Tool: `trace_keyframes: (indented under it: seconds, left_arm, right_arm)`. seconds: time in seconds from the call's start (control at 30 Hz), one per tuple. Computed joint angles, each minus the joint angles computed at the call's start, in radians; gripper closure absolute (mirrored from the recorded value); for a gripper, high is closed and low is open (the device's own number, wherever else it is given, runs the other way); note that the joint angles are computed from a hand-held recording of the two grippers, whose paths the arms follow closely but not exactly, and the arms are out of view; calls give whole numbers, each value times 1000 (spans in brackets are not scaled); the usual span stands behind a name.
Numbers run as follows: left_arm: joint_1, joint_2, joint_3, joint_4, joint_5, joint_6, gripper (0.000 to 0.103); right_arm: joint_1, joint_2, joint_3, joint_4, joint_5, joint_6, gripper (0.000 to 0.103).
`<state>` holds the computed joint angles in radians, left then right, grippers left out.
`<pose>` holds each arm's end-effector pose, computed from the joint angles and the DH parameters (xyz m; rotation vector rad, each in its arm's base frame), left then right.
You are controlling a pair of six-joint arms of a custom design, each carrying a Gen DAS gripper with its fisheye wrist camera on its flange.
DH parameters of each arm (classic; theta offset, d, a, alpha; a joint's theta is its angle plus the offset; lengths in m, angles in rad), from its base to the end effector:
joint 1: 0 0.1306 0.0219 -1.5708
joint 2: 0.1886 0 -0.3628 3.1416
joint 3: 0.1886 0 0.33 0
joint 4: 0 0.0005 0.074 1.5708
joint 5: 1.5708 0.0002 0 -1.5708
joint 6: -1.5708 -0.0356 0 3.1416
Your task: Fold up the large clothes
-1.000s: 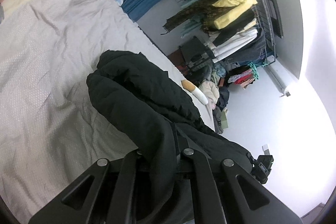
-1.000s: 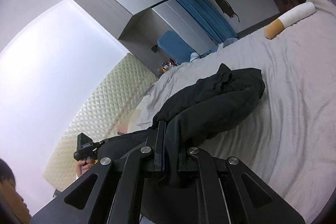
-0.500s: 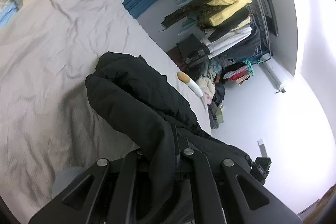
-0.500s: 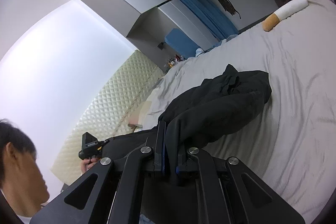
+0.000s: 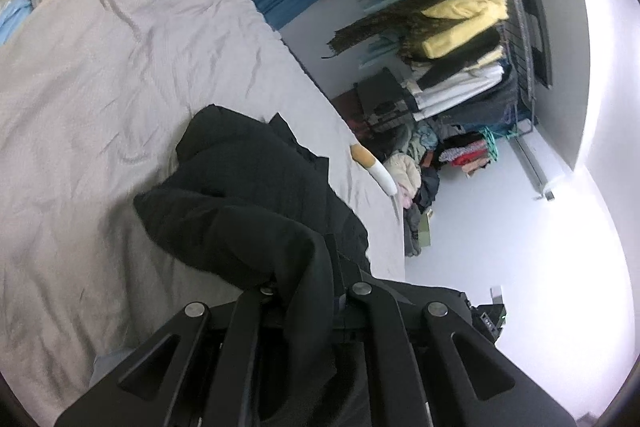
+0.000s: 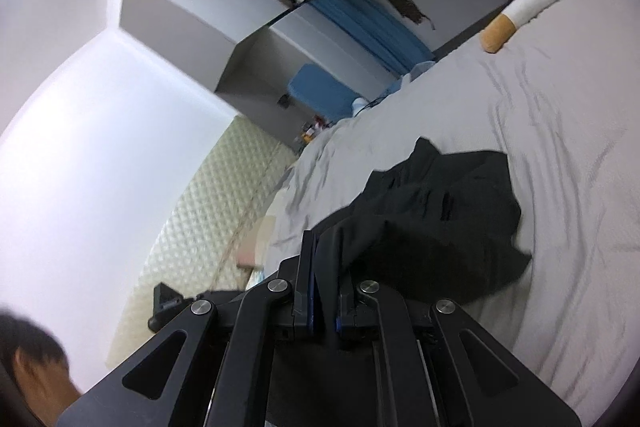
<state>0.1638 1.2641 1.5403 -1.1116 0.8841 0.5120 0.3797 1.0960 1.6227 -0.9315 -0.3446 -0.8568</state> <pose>0.3610 0.0313 0.5091 -0.3661 2.3044 -1.2232 0.2776 0.1232 0.6020 0.2647 2.1187 1.1116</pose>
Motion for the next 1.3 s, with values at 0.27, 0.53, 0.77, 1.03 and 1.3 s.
trace_keyframes:
  seconds: [0.27, 0.53, 0.77, 1.03, 1.3]
  left_arm:
    - [-87, 262, 273, -27, -168, 122, 95]
    - [-162, 518, 554, -138, -313, 164, 93]
    - [-202, 691, 703, -216, -379, 188, 89]
    - [-231, 851, 837, -241, -391, 168, 89]
    - [-256, 979, 1030, -306, -425, 154, 89]
  right_arm:
    - [-139, 166, 57, 31, -59, -86, 97]
    - [-204, 318, 81, 45, -71, -180, 97]
    - [-222, 408, 89, 44, -80, -177, 97]
    - [-252, 478, 9, 144, -140, -184, 99]
    - [-281, 472, -119, 308, -211, -251, 100]
